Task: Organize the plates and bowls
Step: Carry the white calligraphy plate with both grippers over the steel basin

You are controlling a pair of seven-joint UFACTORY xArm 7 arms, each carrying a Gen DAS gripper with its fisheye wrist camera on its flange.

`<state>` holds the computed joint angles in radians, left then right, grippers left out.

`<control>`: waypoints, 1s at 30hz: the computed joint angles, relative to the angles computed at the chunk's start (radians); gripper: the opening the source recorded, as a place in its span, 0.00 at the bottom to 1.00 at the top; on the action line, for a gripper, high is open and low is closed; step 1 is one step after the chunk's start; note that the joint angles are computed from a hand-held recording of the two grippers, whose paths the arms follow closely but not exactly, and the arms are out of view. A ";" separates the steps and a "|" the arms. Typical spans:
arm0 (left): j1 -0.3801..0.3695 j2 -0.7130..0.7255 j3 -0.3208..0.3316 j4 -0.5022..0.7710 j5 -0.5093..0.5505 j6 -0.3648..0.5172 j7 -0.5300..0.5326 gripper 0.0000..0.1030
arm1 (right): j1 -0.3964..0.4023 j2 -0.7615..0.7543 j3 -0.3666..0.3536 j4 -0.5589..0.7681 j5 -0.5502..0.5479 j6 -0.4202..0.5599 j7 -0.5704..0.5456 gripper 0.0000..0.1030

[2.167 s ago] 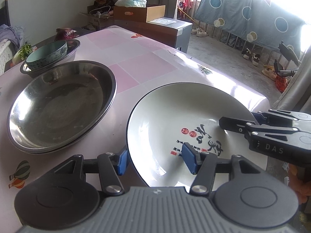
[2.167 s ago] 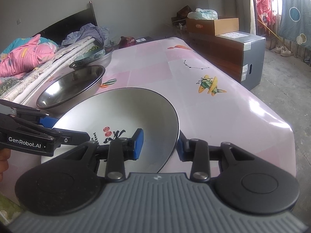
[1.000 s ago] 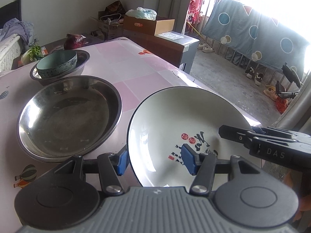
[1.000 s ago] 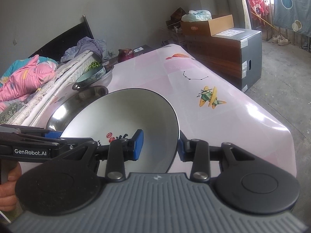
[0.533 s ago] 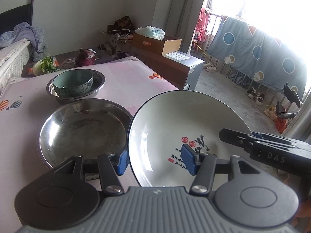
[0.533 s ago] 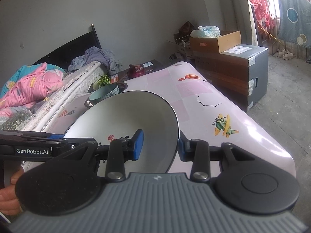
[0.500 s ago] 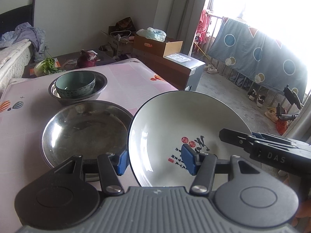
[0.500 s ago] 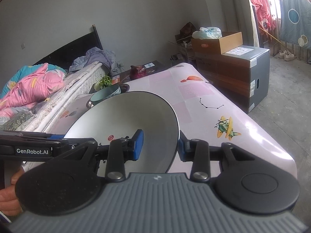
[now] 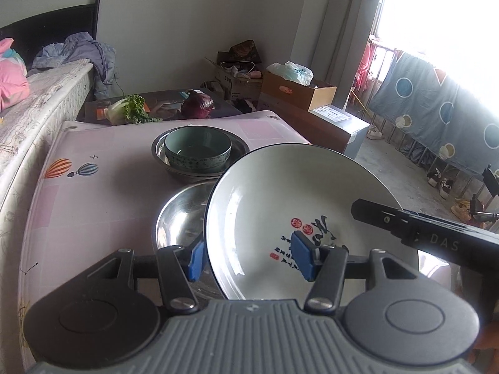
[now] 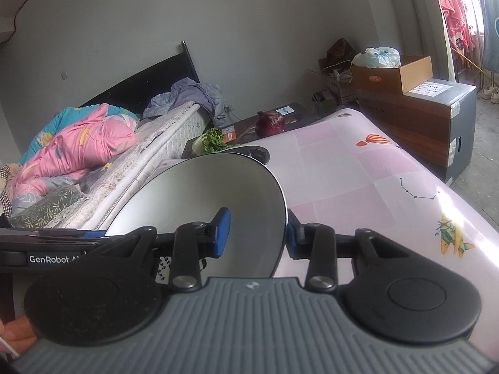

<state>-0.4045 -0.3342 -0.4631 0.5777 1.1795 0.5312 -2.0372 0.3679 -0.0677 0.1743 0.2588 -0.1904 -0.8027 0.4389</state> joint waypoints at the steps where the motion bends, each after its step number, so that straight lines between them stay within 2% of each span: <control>1: 0.000 -0.014 0.012 -0.017 -0.010 -0.008 0.005 0.55 | 0.009 0.018 0.011 0.019 0.017 0.004 -0.005 0.35; 8: 0.064 -0.069 0.043 -0.096 -0.048 -0.089 0.040 0.55 | 0.068 0.153 0.053 0.172 0.109 0.063 -0.047 0.35; 17: 0.169 -0.036 0.025 -0.118 -0.025 -0.209 0.030 0.55 | 0.084 0.227 0.055 0.249 0.126 0.172 -0.030 0.35; 23: 0.193 0.013 0.032 -0.103 -0.010 -0.244 0.031 0.55 | 0.067 0.254 0.053 0.270 0.103 0.197 -0.003 0.35; 30: 0.176 0.049 0.064 -0.086 -0.015 -0.243 0.053 0.55 | 0.064 0.269 0.051 0.296 0.102 0.262 0.000 0.35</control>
<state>-0.2288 -0.2848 -0.3990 0.4917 1.1641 0.2884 -1.9842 0.4319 0.2015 0.2258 0.5552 -0.0886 -0.5412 0.4389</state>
